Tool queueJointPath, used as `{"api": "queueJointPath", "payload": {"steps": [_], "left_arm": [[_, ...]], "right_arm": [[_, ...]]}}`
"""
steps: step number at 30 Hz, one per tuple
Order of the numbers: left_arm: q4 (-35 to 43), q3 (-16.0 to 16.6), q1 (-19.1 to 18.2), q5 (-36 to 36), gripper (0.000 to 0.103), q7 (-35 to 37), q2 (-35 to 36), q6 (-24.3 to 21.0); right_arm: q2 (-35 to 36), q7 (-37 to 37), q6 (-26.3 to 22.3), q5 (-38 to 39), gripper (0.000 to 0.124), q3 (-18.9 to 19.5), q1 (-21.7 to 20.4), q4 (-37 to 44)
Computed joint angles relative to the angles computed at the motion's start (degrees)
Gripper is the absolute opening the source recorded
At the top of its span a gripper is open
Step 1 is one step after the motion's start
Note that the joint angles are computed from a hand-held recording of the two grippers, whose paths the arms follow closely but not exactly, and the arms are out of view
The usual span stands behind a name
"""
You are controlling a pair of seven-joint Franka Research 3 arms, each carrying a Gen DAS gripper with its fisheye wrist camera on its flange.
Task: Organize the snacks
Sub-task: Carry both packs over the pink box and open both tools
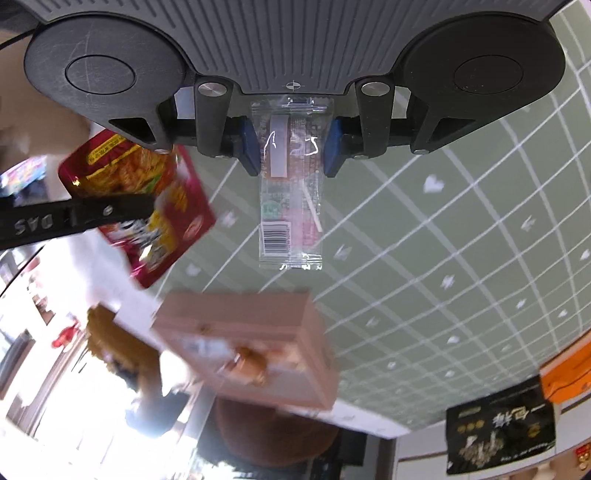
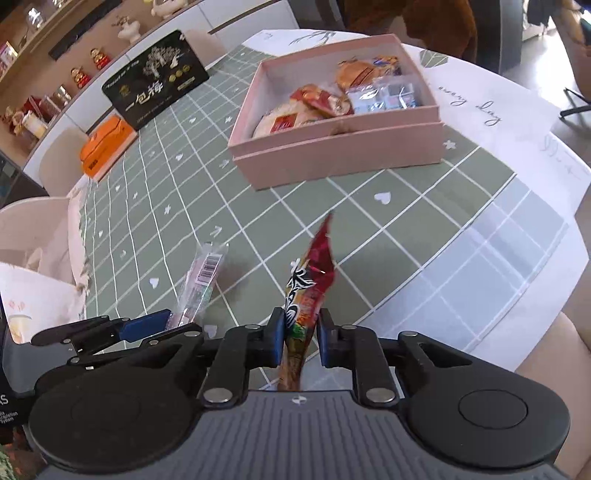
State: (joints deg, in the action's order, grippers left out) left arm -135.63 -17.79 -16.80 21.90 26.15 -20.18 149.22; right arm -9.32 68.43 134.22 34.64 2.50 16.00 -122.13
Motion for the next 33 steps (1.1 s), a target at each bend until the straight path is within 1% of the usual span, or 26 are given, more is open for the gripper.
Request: {"api": "queueJointPath", "payload": {"steps": [2, 6, 9, 11, 13, 15, 17, 18, 19, 20, 21, 22, 23, 24, 25, 27, 29, 30, 32, 33], "left_arm": [[0.51, 0.63, 0.42, 0.09, 0.042, -0.10, 0.24, 2.81], [2.40, 0.87, 2.42, 1.72, 0.042, -1.15, 1.47, 7.99], [4.44, 3.05, 2.92, 0.23, 0.042, 1.01, 2.48, 13.27], [8.26, 3.18, 4.92, 1.92, 0.042, 2.70, 3.85, 14.65], [13.24, 3.87, 6.33, 2.92, 0.042, 5.45, 5.78, 15.17], [18.24, 5.57, 5.93, 0.71, 0.043, 10.27, 8.49, 15.29], [22.91, 7.05, 5.57, -3.12, 0.046, 14.61, 12.13, 15.95], [24.91, 7.26, 6.05, -4.27, 0.046, 14.89, 14.25, 16.63], [27.03, 7.47, 6.63, -5.38, 0.046, 14.63, 17.04, 17.31], [28.93, 7.58, 6.91, -6.97, 0.045, 14.97, 19.67, 16.81], [31.29, 7.49, 6.99, -11.08, 0.045, 18.31, 22.67, 14.56], [33.71, 6.72, 7.45, -16.23, 0.044, 24.00, 25.74, 11.86], [35.19, 5.70, 8.04, -19.37, 0.044, 28.93, 28.34, 10.44], [35.86, 5.32, 7.93, -19.10, 0.044, 31.13, 30.20, 9.31], [36.01, 5.45, 7.34, -17.45, 0.044, 31.49, 31.12, 8.06], [34.84, 4.99, 6.90, -16.84, 0.044, 33.08, 31.77, 7.10], [32.43, 4.75, 6.47, -17.57, 0.044, 31.98, 31.08, 7.83], [30.46, 4.75, 6.25, -17.91, 0.044, 30.74, 30.07, 9.14], [24.64, 5.41, 5.85, -16.87, 0.044, 27.45, 26.38, 12.67], [22.39, 6.08, 5.10, -13.77, 0.044, 23.80, 24.74, 13.77]], "right_arm": [[0.05, 0.47, -0.47, -0.25, 0.016, -0.14, -0.18, 1.27], [0.59, 0.68, -1.82, 1.41, 0.015, -0.73, -0.49, 5.09], [1.95, 0.74, -3.73, 3.14, 0.014, -1.15, -0.80, 9.51], [4.00, -0.07, -4.98, 4.68, 0.014, -1.34, -1.03, 14.75], [6.63, -1.72, -4.91, 6.22, 0.014, -1.16, -1.24, 20.82], [10.09, -2.21, -5.01, 7.50, 0.014, -0.78, -1.62, 27.41], [14.79, -0.67, -5.91, 7.74, 0.014, -0.25, -2.21, 34.80], [18.00, 1.10, -6.80, 7.01, 0.017, 0.02, -2.56, 39.18], [21.36, 2.79, -7.58, 5.44, 0.023, 0.26, -2.85, 43.36], [24.25, 4.57, -7.23, 3.00, 0.048, 0.36, -2.87, 46.43], [26.49, 6.43, -5.58, 0.23, 0.071, 0.30, -2.59, 48.05], [28.18, 8.55, -3.30, -3.24, 0.073, -0.10, -2.01, 48.45], [29.22, 10.85, -2.03, -6.94, 0.072, -0.62, -1.39, 48.18], [29.51, 12.64, -1.15, -10.13, 0.072, -1.08, -1.01, 46.97], [29.00, 13.89, 0.08, -12.67, 0.072, -1.40, -0.79, 44.50], [26.11, 11.89, 2.96, -12.83, 0.072, -0.43, -1.98, 37.37], [23.01, 10.26, 6.05, -13.93, 0.072, -0.13, -2.30, 30.48], [21.49, 9.97, 7.74, -14.90, 0.072, -0.17, -2.22, 27.13], [18.83, 9.35, 10.35, -15.33, 0.072, 0.20, -2.15, 21.77], [17.59, 9.00, 11.61, -15.23, 0.072, 0.44, -2.06, 19.34]]}}
